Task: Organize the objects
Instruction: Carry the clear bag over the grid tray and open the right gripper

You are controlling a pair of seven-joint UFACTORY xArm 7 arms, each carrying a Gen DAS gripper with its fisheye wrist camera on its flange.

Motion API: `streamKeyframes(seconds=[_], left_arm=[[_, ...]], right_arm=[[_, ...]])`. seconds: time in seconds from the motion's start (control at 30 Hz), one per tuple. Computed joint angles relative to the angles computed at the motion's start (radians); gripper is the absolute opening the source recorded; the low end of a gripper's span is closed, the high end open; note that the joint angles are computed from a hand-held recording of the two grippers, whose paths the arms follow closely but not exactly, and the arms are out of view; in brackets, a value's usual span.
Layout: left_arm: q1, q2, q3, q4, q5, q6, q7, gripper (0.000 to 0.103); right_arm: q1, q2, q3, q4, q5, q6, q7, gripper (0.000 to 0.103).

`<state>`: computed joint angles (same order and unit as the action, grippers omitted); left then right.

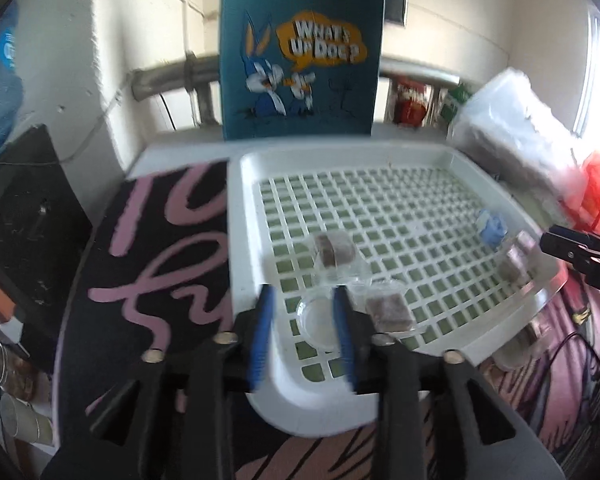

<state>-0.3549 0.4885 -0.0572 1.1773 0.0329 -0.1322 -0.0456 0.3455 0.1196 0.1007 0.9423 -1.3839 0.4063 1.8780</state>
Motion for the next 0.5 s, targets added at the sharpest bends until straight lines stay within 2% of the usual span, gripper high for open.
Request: streamKeyframes(seconds=[0.07,0.17,0.2,0.3,0.37,0.47,0.5], left_arm=[[0.032,-0.054,-0.032,-0.069,-0.003,-0.064,-0.006,0.069],[0.127,-0.137,-0.124,-0.192,0.029,-0.199,-0.032,0.087],[0.145,-0.162,-0.141,-0.224,0.049,-0.227,-0.048,0.089],[0.209,-0.222,-0.195,-0.306,0.147,-0.269,-0.137,0.094],[0.223,-0.251,-0.21,-0.346,0.212,-0.263,-0.192,0.094],[0.206,-0.268,-0.215,-0.384,0.266,-0.228,-0.245,0.094],[0.225,-0.262,-0.24,-0.388,0.305,-0.21,-0.281,0.094]], right_arm=[[0.013,-0.053,0.011,-0.03,-0.048,0.022,0.069,0.044],[0.013,-0.167,0.046,-0.102,-0.17,0.027,0.216,0.049],[0.016,-0.216,0.067,-0.134,-0.215,0.041,0.272,0.054],[0.027,-0.294,0.121,-0.183,-0.253,0.096,0.326,0.061],[0.04,-0.322,0.149,-0.203,-0.239,0.126,0.318,0.062],[0.045,-0.309,0.159,-0.2,-0.212,0.106,0.288,0.062],[0.046,-0.298,0.161,-0.197,-0.205,0.097,0.28,0.062]])
